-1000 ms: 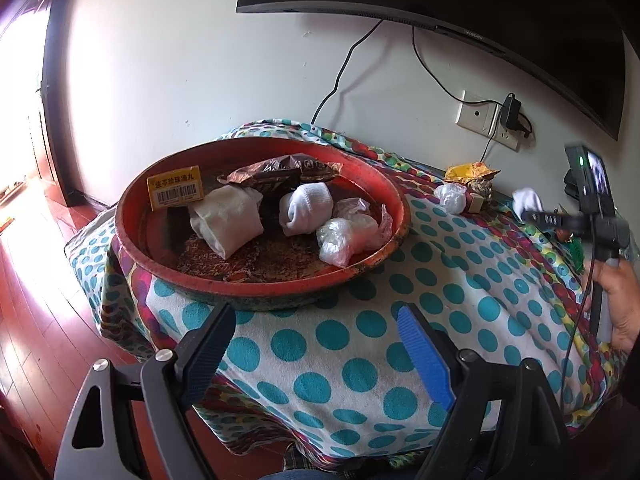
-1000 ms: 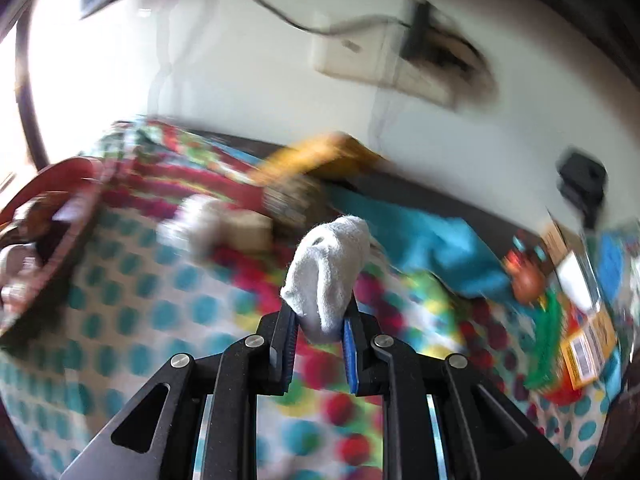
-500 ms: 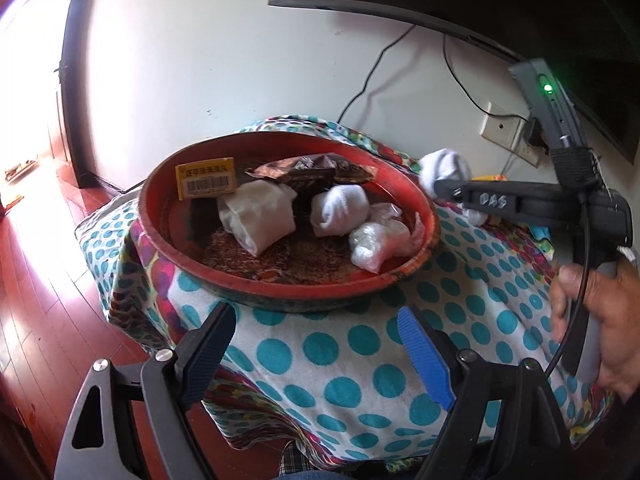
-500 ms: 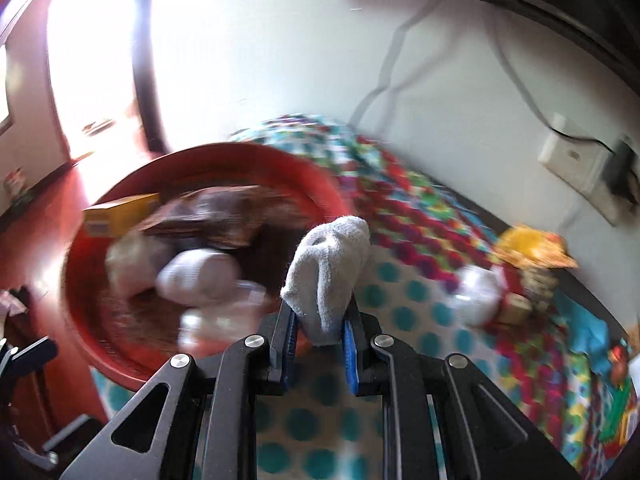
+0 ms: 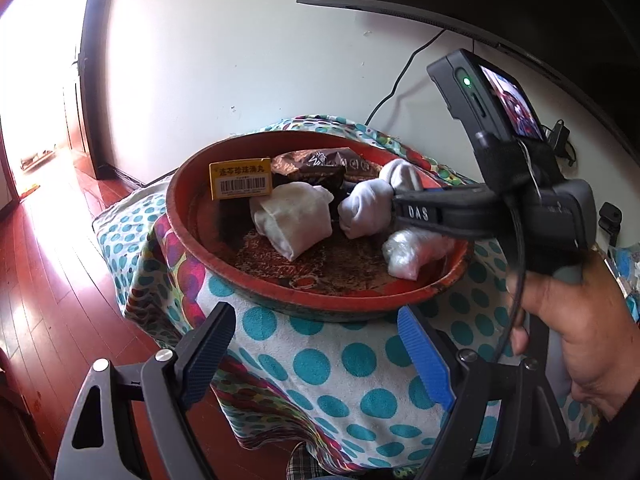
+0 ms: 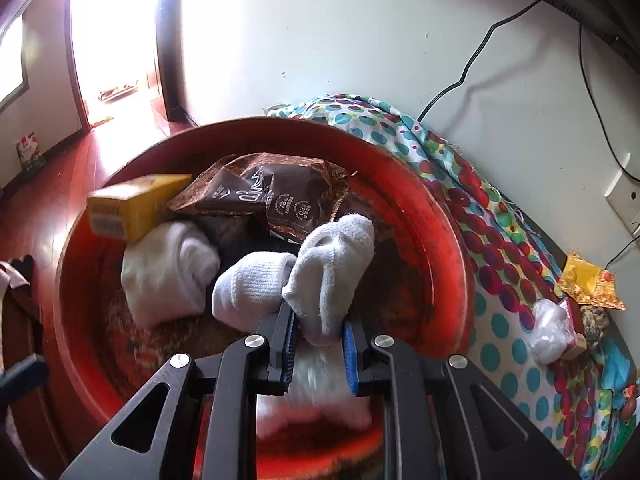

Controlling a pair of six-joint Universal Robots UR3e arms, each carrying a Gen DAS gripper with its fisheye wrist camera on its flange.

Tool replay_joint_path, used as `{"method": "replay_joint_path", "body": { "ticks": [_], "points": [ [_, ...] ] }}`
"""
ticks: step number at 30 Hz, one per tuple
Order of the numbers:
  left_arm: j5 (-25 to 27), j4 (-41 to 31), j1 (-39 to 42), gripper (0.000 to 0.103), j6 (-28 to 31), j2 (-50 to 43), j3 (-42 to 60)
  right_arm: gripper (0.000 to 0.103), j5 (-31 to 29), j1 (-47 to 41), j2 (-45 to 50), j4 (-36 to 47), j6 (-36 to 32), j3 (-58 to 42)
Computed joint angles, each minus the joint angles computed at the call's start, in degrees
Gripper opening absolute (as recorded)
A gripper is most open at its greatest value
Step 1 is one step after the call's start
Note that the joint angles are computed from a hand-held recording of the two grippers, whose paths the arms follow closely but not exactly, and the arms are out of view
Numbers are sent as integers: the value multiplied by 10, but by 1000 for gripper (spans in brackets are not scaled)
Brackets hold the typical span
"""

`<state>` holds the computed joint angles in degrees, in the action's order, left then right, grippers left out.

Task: Organize objects
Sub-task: 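Grasp the white sock with the right gripper and carry it over the tray, then open the right gripper to drop the sock and withdraw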

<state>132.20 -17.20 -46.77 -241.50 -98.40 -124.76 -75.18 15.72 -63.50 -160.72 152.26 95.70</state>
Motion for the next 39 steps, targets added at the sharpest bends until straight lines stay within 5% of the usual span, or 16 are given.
{"method": "replay_joint_path", "body": {
  "ticks": [13,15,17,27,35,39],
  "points": [
    [16,-31,-15,86,4,-18,29,28,-37,9,61,81,10,-106],
    [25,-31,-19,86,1,-17,28,46,-27,-3,27,13,8,-42],
    [30,-32,-21,86,1,-17,30,103,-19,-18,-6,-47,22,11],
    [57,-44,-50,86,13,-57,73,103,176,-245,-151,-68,7,177],
    [40,-37,-72,86,69,-142,178,103,49,-375,-40,-143,28,124],
    [-13,-22,-54,86,168,-205,293,103,38,-414,17,-111,56,63]
  ]
}}
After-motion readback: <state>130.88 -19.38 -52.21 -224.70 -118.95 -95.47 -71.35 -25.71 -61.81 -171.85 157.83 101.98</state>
